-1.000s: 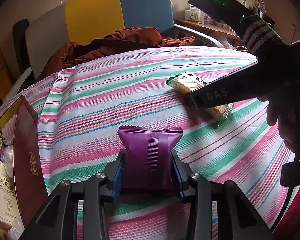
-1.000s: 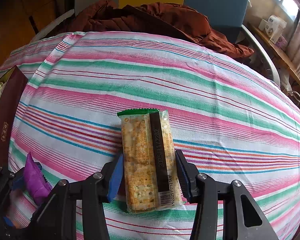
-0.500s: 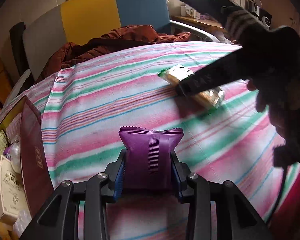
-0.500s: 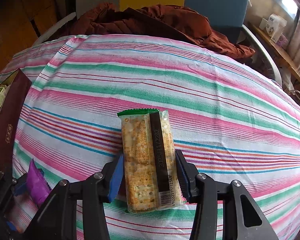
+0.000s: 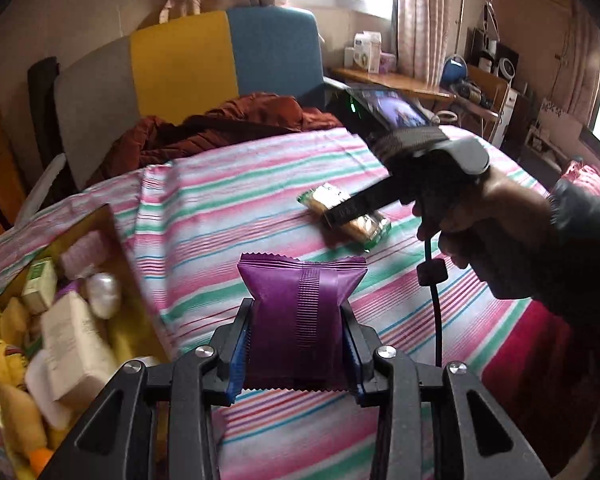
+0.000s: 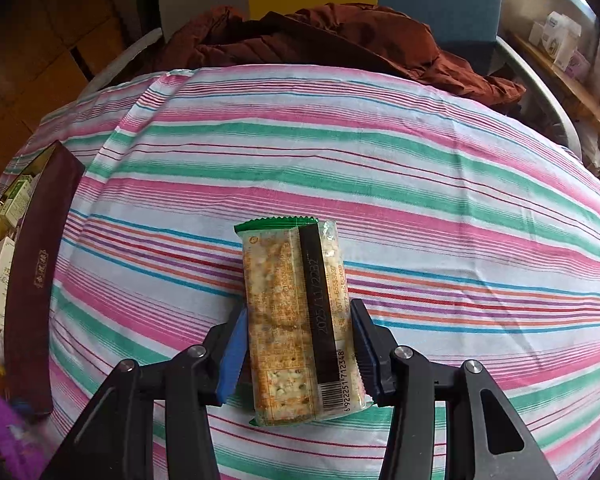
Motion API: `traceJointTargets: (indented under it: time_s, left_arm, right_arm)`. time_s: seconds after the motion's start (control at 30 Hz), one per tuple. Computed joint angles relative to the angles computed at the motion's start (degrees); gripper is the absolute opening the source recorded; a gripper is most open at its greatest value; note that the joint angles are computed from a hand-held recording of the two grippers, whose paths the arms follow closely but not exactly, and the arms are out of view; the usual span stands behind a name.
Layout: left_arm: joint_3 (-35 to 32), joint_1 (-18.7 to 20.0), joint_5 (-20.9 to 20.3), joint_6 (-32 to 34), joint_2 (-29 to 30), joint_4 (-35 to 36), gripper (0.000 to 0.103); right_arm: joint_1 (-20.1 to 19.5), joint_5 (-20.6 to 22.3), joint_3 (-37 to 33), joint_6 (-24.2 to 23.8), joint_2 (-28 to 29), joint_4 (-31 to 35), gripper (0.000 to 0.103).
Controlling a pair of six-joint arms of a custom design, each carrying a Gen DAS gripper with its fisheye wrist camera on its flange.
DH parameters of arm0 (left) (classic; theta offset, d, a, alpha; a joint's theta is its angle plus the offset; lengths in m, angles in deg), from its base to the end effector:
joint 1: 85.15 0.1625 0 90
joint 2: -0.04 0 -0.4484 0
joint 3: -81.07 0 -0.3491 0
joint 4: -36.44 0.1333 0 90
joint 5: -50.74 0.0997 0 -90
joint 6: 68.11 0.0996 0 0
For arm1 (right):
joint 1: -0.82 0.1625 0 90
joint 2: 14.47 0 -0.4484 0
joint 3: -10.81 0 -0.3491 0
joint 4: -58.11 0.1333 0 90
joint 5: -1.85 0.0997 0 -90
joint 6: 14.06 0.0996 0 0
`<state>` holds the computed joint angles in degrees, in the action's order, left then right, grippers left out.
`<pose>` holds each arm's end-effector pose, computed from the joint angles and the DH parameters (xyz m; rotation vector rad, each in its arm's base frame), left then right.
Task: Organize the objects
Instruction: 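Lift the purple packet and cracker packet toward the tray with both grippers, then lower both packets into the tray and open both grippers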
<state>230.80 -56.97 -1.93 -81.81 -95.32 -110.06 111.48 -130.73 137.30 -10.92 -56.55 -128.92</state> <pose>-0.1413 -0.2954 0.2498 1.0409 2.3712 -0.5737 0.2311 -0.4260 0.0658 0.2655 -2.4075 0.4563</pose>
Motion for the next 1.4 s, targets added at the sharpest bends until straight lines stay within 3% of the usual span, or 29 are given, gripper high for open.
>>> traceJointTargets:
  time_s: [0.3, 0.6, 1.0, 1.23, 1.4]
  left_arm:
    - [-4.02, 1.01, 4.41, -4.26, -13.54, 13.92, 0.039]
    - [-6.54, 3.75, 8.82, -9.18, -24.00, 25.40, 0.039]
    - [-9.08, 9.64, 11.55, -8.92, -28.74, 27.66, 0.039]
    - [-10.44, 13.11, 11.62, -7.07, -30.00, 26.38, 0.039]
    - [-11.17, 15.75, 10.91, -4.97, -30.30, 24.57, 0.039]
  right_arm:
    - [3.07, -3.19, -1.74, 4.52, 0.63, 7.23, 0.049]
    - [7.67, -2.69, -2.06, 7.86, 1.22, 8.02, 0.049]
    - [16.25, 0.43, -3.72, 12.80, 3.74, 6.15, 0.049]
    - [20.57, 5.08, -9.68, 12.82, 8.93, 4.09, 0.049]
    - [22.24, 5.77, -14.82, 12.16, 12.72, 6.18, 0.049]
